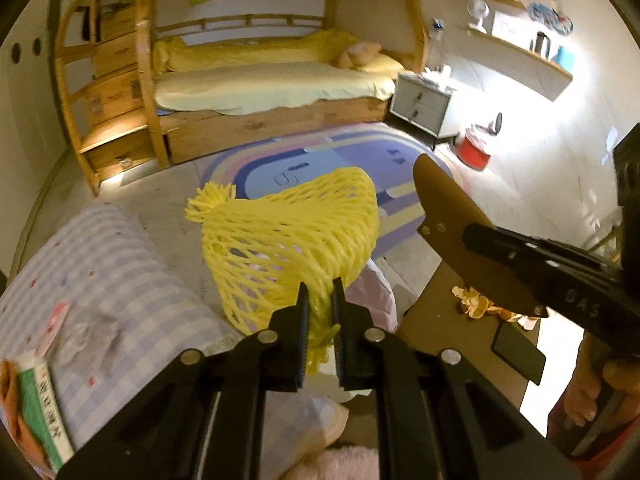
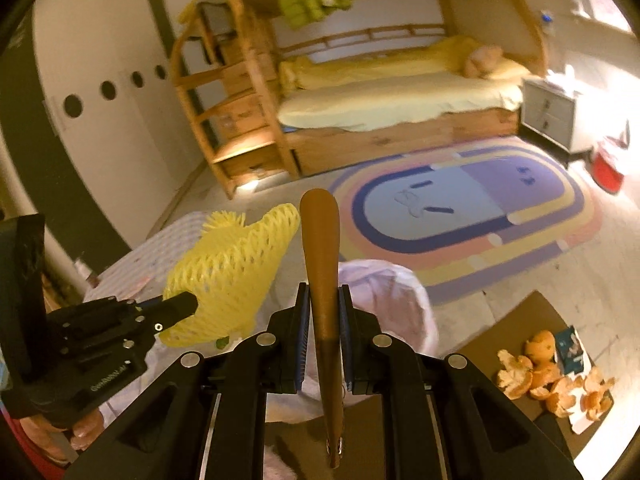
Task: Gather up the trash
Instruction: 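Carry the yellow net and brown piece over the pink bin with both grippers, then open both grippers to drop the net and brown piece into the bin, then move both grippers back over the mattress toward the glove and plastic bag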
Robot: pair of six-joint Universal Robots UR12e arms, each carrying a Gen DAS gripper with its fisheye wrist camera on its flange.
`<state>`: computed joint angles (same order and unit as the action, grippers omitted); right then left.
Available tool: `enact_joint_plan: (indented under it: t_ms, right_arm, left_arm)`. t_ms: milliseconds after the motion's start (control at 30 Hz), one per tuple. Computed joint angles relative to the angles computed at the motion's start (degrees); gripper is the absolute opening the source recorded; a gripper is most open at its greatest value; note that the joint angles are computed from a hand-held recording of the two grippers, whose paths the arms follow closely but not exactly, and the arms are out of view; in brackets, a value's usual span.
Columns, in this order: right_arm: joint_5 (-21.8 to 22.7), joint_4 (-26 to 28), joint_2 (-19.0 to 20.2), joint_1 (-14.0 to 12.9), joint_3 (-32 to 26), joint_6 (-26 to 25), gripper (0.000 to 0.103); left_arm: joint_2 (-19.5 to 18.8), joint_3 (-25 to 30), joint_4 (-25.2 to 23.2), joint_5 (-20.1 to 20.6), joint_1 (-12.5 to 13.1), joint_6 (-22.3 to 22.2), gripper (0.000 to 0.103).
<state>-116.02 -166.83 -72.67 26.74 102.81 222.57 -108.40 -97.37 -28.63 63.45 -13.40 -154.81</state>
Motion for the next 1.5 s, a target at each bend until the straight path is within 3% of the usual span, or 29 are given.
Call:
enact_joint_plan:
  t_ms: [167,233,267,300,500,567,733,967,1500]
  right_arm:
    - [1.19,0.80,0.12,-1.75,1.00,1.98,0.014]
    - [1.83,0.61,0.39,-2.30,1.26,2.25,0.014]
    - [2.32,0.38,0.62,-2.64,1.29,2.26,0.014]
    - [3.05,0.27,0.93,-3.09,1.28,2.43,0.014]
    - [8.41,0.89,3.40,-5.09,-0.25,1.90,0.019]
    - [9.60,4.27,4.15,-5.39,-1.67,1.79,0.029]
    - [8.59,4.00,4.21,-4.69,-1.72,3.18,0.030]
    - [7.58,3.17,2.27,-2.76,-1.44,2.87,0.030]
    - [8.18,3.60,5.20,3.98,-9.86,-8.77,0.030]
  left_arm:
    - [-3.60,3.67,-2.62,1.67,-1.69,1.04,0.011]
    - [-4.55,4.69,-3.36,2.61,-2.09,0.62,0.028]
    - [-5.07,5.17,-3.33,3.41,-2.25,-0.05,0.046]
    - [-5.40,5.38,-2.90,4.05,-2.18,-0.76,0.054]
    - [-6.41,6.29,-2.20,6.37,-1.63,-2.61,0.062]
    - [-6.16,5.84,-0.90,7.10,-1.08,-3.58,0.063]
    - [-4.79,4.00,1.89,9.15,-0.25,-5.06,0.063]
    - [-0.55,-0.35,4.53,8.25,2.11,-7.32,0.063]
    - [9.58,-11.98,13.68,11.41,9.86,-12.84,0.068]
